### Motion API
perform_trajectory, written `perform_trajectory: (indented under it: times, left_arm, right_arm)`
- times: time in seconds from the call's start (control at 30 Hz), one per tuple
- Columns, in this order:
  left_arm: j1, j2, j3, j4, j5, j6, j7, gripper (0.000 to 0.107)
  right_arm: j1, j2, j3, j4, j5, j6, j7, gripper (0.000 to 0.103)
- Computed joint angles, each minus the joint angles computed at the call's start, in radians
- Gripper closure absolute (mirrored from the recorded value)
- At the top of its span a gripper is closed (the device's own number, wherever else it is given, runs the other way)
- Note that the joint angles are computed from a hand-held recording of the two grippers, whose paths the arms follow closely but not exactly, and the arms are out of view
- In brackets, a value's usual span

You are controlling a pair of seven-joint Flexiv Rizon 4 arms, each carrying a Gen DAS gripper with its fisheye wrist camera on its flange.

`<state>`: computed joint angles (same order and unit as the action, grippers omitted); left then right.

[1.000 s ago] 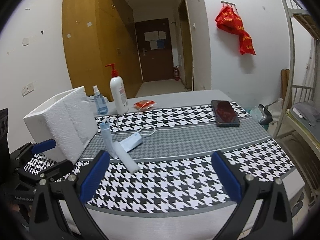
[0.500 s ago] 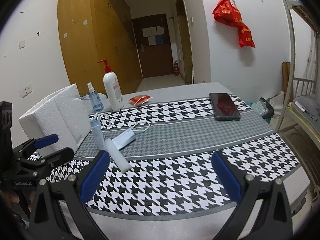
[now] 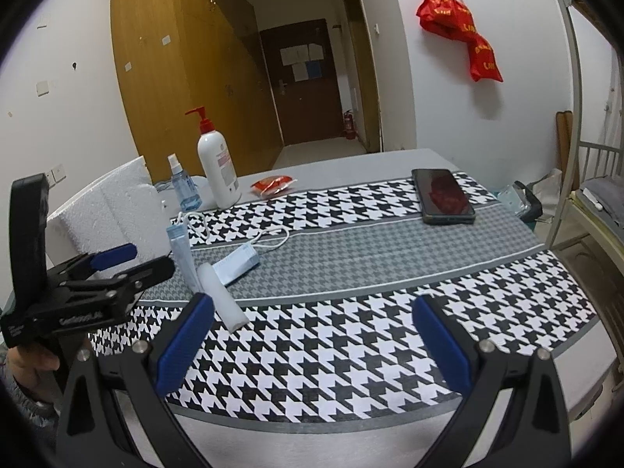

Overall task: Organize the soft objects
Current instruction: 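Lower the left tool onto the blue mask and close on it, then lift the blue mask with the left tool while the right tool grasps the white tube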

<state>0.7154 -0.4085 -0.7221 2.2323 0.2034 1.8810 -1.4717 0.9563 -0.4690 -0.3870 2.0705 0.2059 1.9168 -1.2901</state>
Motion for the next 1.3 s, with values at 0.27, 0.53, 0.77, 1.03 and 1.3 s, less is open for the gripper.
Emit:
perform_trajectory:
  times: [0.27,0.53,0.77,1.03,1.3]
  left_arm:
    - [-0.028,-0.035,0.017,-0.042,-0.050,-0.068,0.059,0.028]
    - [-0.002,-0.066,-0.027,-0.046,-0.121,-0.115,0.143,0.040]
    - [0.036,-0.085,-0.075,-0.038,-0.159,-0.126,0.191,0.061]
    - [0.128,-0.150,-0.180,-0.041,-0.151,-0.143,0.232,0.092]
    - [0.202,-0.192,-0.265,-0.025,-0.125,-0.128,0.244,0.098]
  right_arm:
    - [-0.091,-0.015,0.092,-0.028,-0.055,-0.012,-0.001,0.000]
    - [-0.149,-0.032,0.144,-0.054,-0.118,-0.040,0.026,0.000]
    - [-0.175,-0.045,0.169,-0.079,-0.185,-0.072,0.047,0.000]
    - [-0.216,-0.061,0.205,-0.114,-0.285,-0.136,0.069,0.000]
    - [-0.421,-0.099,0.435,-0.196,-0.451,-0.220,0.037,0.000]
